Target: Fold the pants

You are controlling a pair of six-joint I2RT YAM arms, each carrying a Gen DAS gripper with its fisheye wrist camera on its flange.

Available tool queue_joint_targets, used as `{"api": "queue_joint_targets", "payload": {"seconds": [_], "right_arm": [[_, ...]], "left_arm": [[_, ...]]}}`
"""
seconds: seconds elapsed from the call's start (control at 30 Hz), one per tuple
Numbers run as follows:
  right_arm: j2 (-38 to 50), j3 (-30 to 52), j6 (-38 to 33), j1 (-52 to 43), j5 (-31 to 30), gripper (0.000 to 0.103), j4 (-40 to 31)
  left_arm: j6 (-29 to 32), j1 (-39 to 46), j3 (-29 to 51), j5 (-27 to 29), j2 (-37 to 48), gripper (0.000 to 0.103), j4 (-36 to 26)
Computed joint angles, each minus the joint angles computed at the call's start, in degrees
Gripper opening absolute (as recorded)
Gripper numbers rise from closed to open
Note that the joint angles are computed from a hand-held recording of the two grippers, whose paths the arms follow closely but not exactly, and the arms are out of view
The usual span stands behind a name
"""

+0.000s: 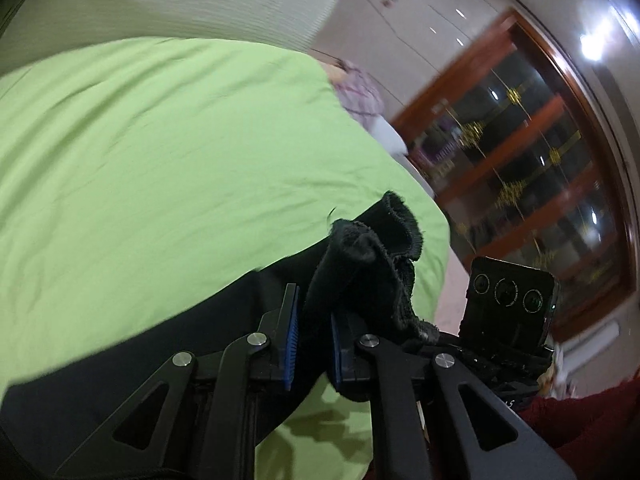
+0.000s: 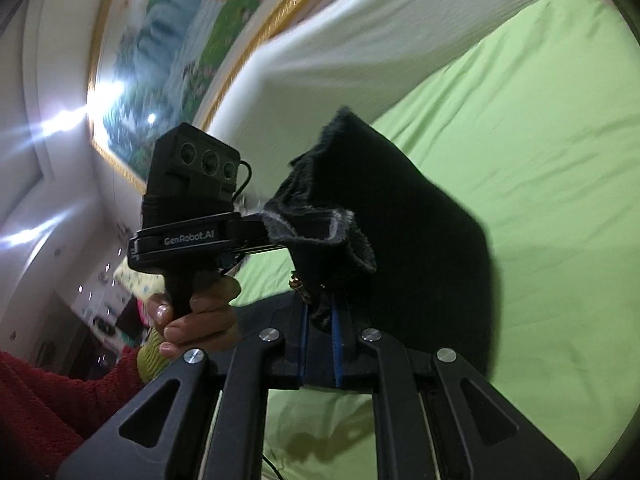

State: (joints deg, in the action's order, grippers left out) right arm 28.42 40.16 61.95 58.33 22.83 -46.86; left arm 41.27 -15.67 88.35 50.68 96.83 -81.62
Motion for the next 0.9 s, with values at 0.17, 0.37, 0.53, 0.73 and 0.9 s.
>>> {"api": "queue_joint_targets", "payload": {"seconds": [0.17,0.37,0.53,0.73,0.9], "right_arm": [[9.4,-1.4,-6.4,-5.4,-9.5,0.011,5.8],[18.8,-0.9,-11.5,-9.9,-16.6,0.011,7.3],[23.7,0.0,-13.4,-13.4,-20.5,0.014,7.8],[25.8,1.5,-14.4,-15.5,-22.5,0.015,6.6],[28.8,2.9,-14.8,-15.7,-23.3,0.029,7.9]], "left_arm": [[3.2,8.7,-3.8,-0.2,1.9,0.011,-0.3],[-0.6,13.5,-11.8,-1.5,1.8,0.011,6.9],[-1.4,16.0,-15.4,-1.7,1.5,0.011,9.0],[-5.6,17.0,-19.2,-2.6,-1.1,0.014,13.4],[-5.5,19.7,-21.8,-4.1,-4.6,0.015,14.3]]}}
